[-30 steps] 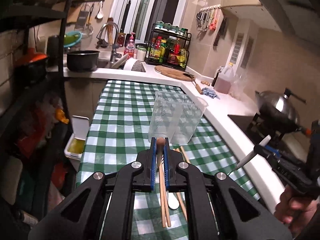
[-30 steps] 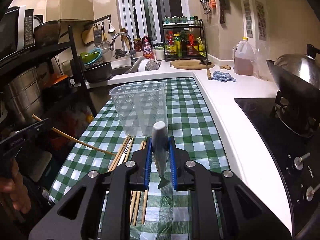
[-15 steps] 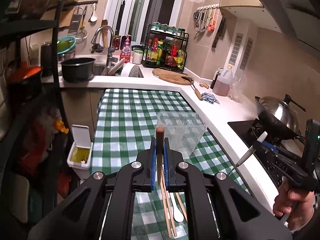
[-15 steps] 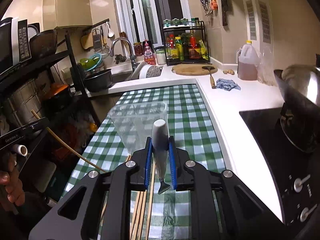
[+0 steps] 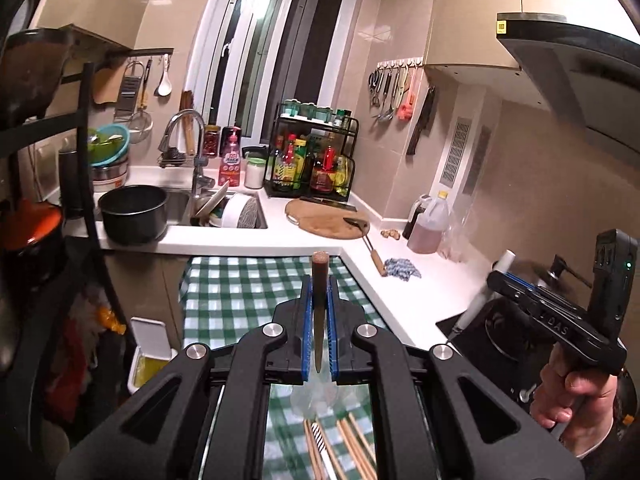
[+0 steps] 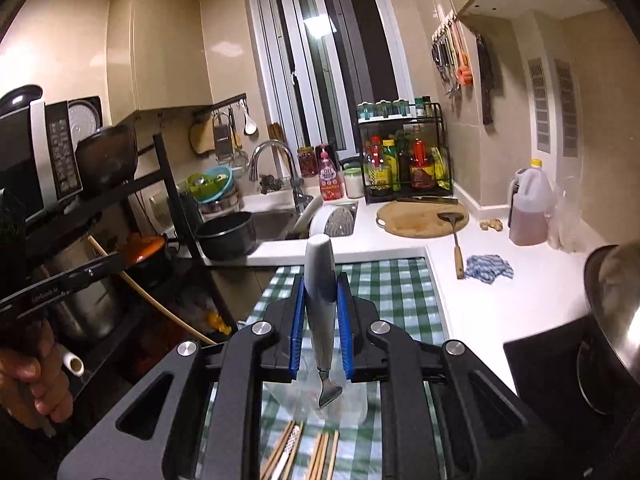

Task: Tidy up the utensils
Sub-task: 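Lift the fork with the right tool while the left tool lifts the chopstick toward the container, then open the right tool over the clear container while the left tool drops its chopstick in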

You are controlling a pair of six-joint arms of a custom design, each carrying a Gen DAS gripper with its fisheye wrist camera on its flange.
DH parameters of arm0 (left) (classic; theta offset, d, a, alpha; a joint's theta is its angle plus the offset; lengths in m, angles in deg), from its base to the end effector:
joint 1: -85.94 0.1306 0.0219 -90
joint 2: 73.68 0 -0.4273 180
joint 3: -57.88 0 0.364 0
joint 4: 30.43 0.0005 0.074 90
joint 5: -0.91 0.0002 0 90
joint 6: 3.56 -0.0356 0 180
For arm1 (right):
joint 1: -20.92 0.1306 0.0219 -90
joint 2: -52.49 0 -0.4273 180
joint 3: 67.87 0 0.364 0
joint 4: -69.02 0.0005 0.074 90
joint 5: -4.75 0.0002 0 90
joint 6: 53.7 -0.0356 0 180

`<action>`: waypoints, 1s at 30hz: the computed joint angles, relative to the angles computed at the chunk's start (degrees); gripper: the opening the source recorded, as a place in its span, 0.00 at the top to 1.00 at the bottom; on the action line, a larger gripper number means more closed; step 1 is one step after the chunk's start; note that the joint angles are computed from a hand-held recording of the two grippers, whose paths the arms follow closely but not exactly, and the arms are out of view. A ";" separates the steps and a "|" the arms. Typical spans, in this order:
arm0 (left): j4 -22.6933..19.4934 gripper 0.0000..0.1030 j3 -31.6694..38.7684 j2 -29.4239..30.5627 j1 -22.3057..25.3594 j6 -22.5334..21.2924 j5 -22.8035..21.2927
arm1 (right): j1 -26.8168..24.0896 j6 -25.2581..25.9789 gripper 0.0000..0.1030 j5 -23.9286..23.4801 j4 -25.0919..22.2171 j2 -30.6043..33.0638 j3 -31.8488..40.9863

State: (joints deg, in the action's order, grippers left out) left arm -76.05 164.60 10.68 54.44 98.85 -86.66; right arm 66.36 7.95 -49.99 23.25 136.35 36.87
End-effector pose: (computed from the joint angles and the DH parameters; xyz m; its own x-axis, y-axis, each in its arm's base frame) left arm 0.3546 -0.2197 0.6509 -0.4482 0.0228 -0.8937 0.4699 0.8564 -0.2138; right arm 0.3025 0.2771 0.6416 -0.3617 0.1853 -0.9137 -0.0484 0.9750 0.2169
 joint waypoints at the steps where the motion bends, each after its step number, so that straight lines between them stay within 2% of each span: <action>1: 0.27 0.94 0.53 1.17 0.03 0.14 0.13 | -1.01 0.67 0.85 -0.92 0.94 0.76 0.36; 3: 0.49 0.94 0.76 2.62 -0.01 0.65 -0.15 | -2.71 1.34 0.85 -2.29 1.94 2.17 0.87; 9: 2.68 0.94 -1.77 6.64 0.30 2.88 2.68 | -7.21 1.06 0.85 -7.79 6.59 4.67 -2.64; 16: 4.30 0.94 -5.89 8.54 -0.14 2.50 3.58 | -8.99 -1.18 0.85 -12.37 11.47 5.79 -8.58; 21: 4.99 0.94 -8.08 9.29 -0.64 1.77 3.43 | -8.73 -2.29 0.86 -13.57 11.71 6.61 -11.28; 24: 4.59 0.94 -9.03 9.21 -0.60 1.79 3.46 | -8.40 -3.87 0.82 -13.89 10.13 6.76 -12.27; 25: 4.35 0.91 -9.14 9.20 -0.66 1.91 3.01 | -8.21 -4.38 0.79 -13.61 8.85 6.86 -12.16; 26: 4.20 0.81 -9.34 8.83 -0.67 2.07 2.69 | -8.08 -4.69 0.66 -13.43 7.93 6.86 -12.09; 27: 4.48 0.76 -9.73 8.25 -0.61 2.23 2.42 | -7.74 -5.31 0.60 -12.59 6.28 6.71 -11.84; 28: 4.95 0.64 -10.15 7.48 -0.57 2.48 1.92 | -7.43 -5.88 0.54 -11.51 4.85 6.58 -11.56; 29: 5.21 0.59 -10.24 6.99 -0.59 2.70 1.41 | -7.09 -6.46 0.53 -10.48 3.25 6.34 -11.28; 30: 5.51 0.59 -10.55 6.13 -0.57 2.96 0.81 | -6.84 -6.87 0.53 -9.99 2.25 6.05 -11.16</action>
